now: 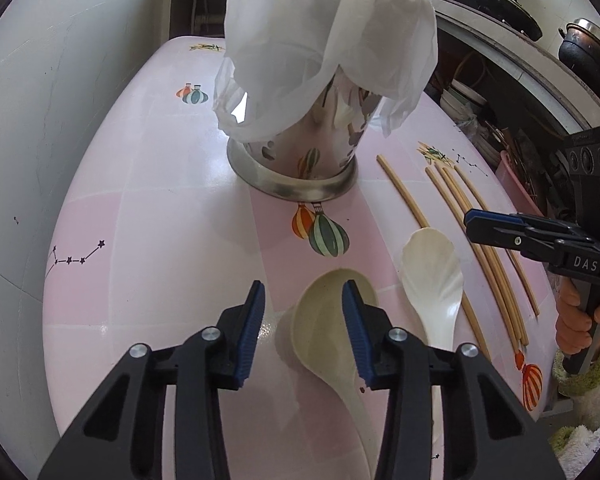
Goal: Organize utensils
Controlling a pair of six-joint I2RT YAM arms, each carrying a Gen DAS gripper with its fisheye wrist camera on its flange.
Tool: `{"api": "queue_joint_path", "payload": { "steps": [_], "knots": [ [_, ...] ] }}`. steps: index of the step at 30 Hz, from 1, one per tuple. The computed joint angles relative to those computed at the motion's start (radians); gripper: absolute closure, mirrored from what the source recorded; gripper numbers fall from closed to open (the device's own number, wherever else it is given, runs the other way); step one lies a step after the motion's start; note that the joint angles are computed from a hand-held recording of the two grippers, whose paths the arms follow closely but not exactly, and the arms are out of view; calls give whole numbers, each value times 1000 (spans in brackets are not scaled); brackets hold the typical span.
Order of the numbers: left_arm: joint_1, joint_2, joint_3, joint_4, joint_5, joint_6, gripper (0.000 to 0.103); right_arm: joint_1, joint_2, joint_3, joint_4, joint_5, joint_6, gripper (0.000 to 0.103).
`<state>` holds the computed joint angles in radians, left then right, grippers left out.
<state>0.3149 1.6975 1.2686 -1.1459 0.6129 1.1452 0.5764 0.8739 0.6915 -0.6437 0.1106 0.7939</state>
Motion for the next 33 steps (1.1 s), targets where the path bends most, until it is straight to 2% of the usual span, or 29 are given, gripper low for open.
{"api": "queue_joint_path", "payload": {
  "steps": [5,12,20,26,33],
  "knots": [
    [-17,14,-1,3,-6,11,76,-79,76,10,56,-98,-129,77],
    [-31,53,40,-28,-12,31,77,-137,160,25,53,-185,-239,77],
    [-54,90,65,-31,-29,12,80,-143,156,12,43,-211,-247,77],
    [-50,91,65,-30,-27,17,80,-201,131,-13,61,-285,-254,77],
    [-51,75,47,3,-34,-6,88,-172,127,-25,60,-276,-228,77]
  ]
}}
